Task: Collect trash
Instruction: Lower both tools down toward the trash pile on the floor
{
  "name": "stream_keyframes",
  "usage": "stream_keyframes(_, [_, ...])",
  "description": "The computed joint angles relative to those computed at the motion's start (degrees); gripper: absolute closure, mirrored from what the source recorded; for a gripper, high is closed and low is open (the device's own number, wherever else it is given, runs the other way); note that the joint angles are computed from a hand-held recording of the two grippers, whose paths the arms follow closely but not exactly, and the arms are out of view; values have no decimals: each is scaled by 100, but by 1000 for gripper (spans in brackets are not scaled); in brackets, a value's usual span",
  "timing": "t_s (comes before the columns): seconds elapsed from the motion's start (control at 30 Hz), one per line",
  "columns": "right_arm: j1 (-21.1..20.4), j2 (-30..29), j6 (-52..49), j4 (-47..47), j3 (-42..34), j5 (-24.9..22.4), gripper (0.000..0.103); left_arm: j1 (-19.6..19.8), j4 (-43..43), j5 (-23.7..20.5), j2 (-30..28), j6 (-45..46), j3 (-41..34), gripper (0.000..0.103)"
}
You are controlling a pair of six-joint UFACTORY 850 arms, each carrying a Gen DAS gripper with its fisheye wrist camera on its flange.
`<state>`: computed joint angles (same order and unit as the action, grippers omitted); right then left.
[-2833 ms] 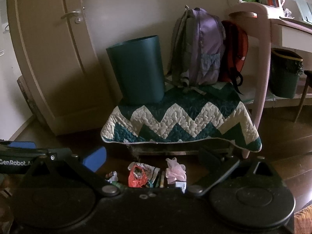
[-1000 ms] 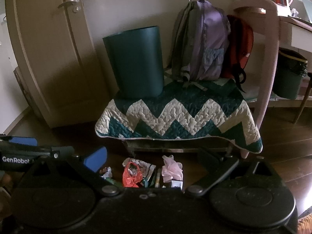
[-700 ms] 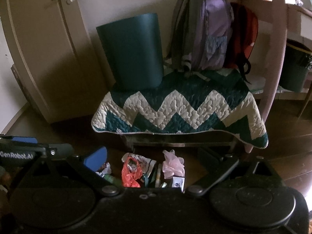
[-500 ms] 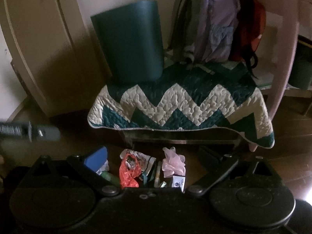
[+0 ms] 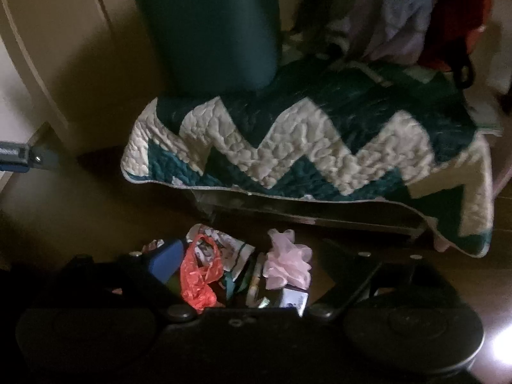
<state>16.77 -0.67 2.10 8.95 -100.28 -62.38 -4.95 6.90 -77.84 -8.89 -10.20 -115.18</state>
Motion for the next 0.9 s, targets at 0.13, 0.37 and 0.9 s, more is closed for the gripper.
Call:
stream_keyframes(0.13, [18,-332,-224,-65,-29,75,13,288,-297,-134,-207,113,316,3])
stream_keyframes(0.37, [62,-768,-467,-74,182,319,17,756,-385,387,-363,259,1099,3])
stream_keyframes(0.9, [119,-1764,-661,-400,747,662,25,1088,-588,1137,-791,-368,2920,3])
